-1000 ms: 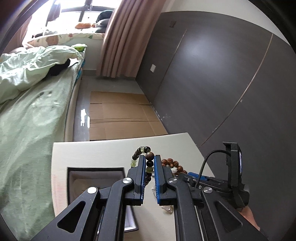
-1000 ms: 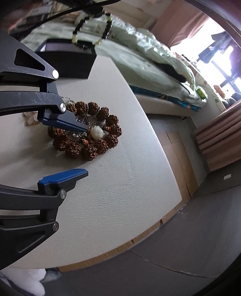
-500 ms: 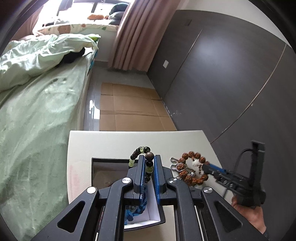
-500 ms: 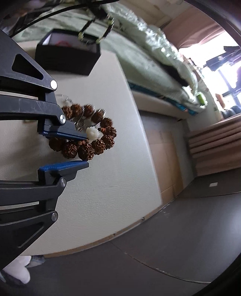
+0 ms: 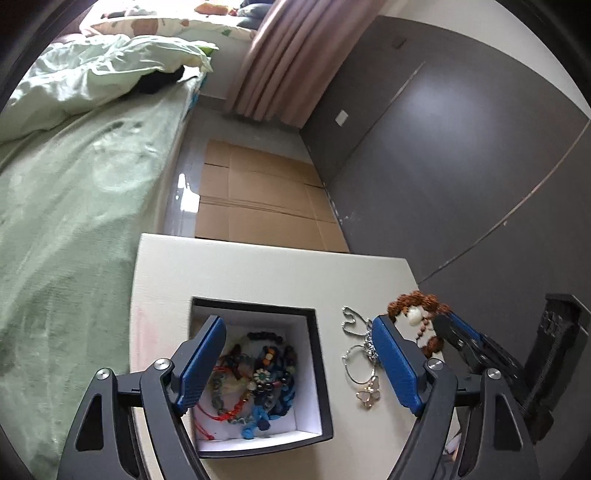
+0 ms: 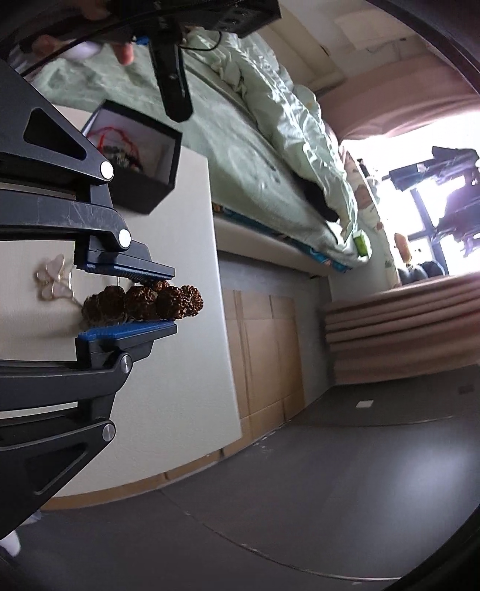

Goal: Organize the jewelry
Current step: 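Carry the brown seed bracelet to the box with the right tool and release it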

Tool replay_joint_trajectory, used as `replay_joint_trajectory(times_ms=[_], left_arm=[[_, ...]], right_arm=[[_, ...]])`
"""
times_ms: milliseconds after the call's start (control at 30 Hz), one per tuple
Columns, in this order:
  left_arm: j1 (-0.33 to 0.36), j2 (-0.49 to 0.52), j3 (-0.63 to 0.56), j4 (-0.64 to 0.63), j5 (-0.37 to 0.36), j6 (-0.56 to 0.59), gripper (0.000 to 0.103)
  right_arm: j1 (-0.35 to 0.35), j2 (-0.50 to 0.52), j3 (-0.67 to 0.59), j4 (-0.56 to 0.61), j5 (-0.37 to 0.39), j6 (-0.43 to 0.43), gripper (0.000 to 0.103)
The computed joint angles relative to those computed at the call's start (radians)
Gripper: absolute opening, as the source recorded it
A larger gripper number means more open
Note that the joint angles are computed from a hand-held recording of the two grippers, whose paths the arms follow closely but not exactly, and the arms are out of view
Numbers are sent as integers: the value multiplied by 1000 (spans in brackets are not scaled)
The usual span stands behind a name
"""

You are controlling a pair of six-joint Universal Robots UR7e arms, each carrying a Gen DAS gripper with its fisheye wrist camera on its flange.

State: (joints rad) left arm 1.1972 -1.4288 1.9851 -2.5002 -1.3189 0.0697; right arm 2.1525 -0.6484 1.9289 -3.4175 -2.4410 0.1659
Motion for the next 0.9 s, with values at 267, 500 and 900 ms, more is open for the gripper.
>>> replay_joint_trajectory(times_ms=[267, 500, 900], left_arm=[[23, -30, -19, -24, 1, 28, 82], [43, -66, -25, -37, -23, 60, 82], [85, -108, -49, -37, -54, 51, 82]], right_arm=[[62, 18, -58, 23, 11, -47, 23], [107, 55, -153, 85, 55, -76, 23], [138, 144, -288, 156, 161, -75, 23]])
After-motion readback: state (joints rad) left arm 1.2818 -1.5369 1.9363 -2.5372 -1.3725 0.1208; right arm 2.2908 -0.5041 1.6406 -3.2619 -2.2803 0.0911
